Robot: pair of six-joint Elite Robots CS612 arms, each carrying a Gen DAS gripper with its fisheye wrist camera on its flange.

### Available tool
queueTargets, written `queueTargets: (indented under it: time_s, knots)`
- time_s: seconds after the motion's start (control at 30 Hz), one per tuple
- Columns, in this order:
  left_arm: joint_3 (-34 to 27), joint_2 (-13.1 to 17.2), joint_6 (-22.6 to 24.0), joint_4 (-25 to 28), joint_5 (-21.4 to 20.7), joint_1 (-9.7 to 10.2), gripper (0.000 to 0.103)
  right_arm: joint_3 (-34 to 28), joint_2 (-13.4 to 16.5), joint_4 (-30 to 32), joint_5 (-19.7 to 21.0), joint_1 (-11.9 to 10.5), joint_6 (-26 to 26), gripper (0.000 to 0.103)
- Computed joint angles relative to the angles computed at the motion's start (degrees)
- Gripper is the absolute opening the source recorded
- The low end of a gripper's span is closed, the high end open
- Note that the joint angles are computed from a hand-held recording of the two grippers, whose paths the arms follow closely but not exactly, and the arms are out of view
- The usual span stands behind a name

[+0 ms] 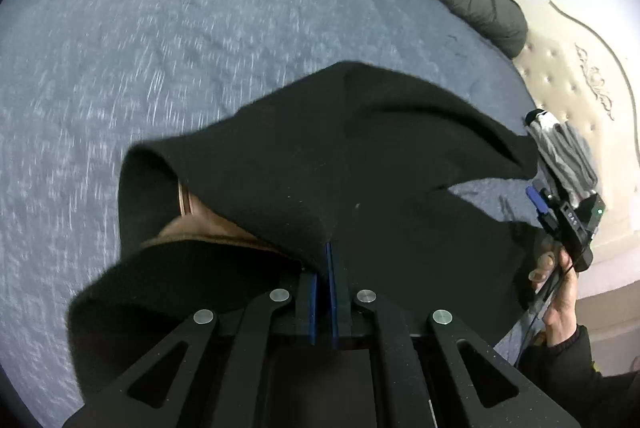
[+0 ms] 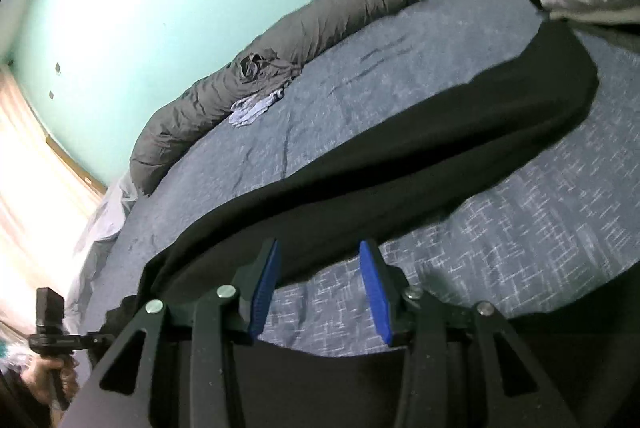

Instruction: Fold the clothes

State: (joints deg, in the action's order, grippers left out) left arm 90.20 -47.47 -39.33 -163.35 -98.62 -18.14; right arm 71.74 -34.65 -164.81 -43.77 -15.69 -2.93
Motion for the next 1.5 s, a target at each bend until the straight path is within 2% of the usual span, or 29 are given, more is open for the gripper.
queueTargets:
  time_s: [0.13,0.3,0.33,0.37,0.43,0.53,0.63,0.97,1.13,1.37,1.43,1.5]
  knots:
    - [1.1,0.0,-4.2,-1.8,1.2,0.17,0.005,0.4,0.3,-1.6,0.5,0.2,-0.6,0.043]
    - [1.4,0.1,-8.1,-3.7,2.4,0.34,0.014,0.5,0.5,-2.7,1.2,0.3,-1.3,0.043]
    - [1.3,0.1,-8.5,-4.0,2.4,0.41,0.021,0.5,0.6,-2.9,1.5,0.4,-1.2,0.043]
    - [1.2,0.2,-9.0,-4.3,2.3,0.49,0.033,0.4,0.6,-2.9,1.6,0.4,-1.2,0.043]
    - [1.2,0.4,-10.8,-5.5,2.0,0.67,0.045,0.2,0.8,-3.1,1.9,0.4,-0.9,0.043]
    - [1.3,0.3,-13.0,-6.5,2.7,0.9,0.047,0.2,0.9,-3.6,2.3,0.4,-0.3,0.044]
    - [1.6,-0.3,-15.0,-6.3,4.6,1.21,0.055,0.2,1.0,-3.6,2.4,0.4,0.2,0.044]
    - [1.9,0.2,-20.6,-8.2,5.2,2.81,0.056,0.4,0.9,-4.6,2.8,0.5,0.5,0.044]
    - [1.2,1.6,-25.4,-9.2,4.3,4.18,0.056,0.7,0.8,-4.9,3.1,0.5,0.4,0.044]
    - [-0.3,4.9,-33.7,-16.6,-1.7,6.51,0.064,0.5,0.9,-4.7,3.3,0.6,1.0,0.044]
    - [-0.6,5.5,-35.6,-17.9,-2.2,6.8,0.063,0.5,0.9,-4.6,3.3,0.7,0.8,0.044]
    - [-0.8,5.6,-35.3,-17.4,-2.1,6.78,0.062,0.5,0.9,-4.5,3.3,0.8,0.5,0.044]
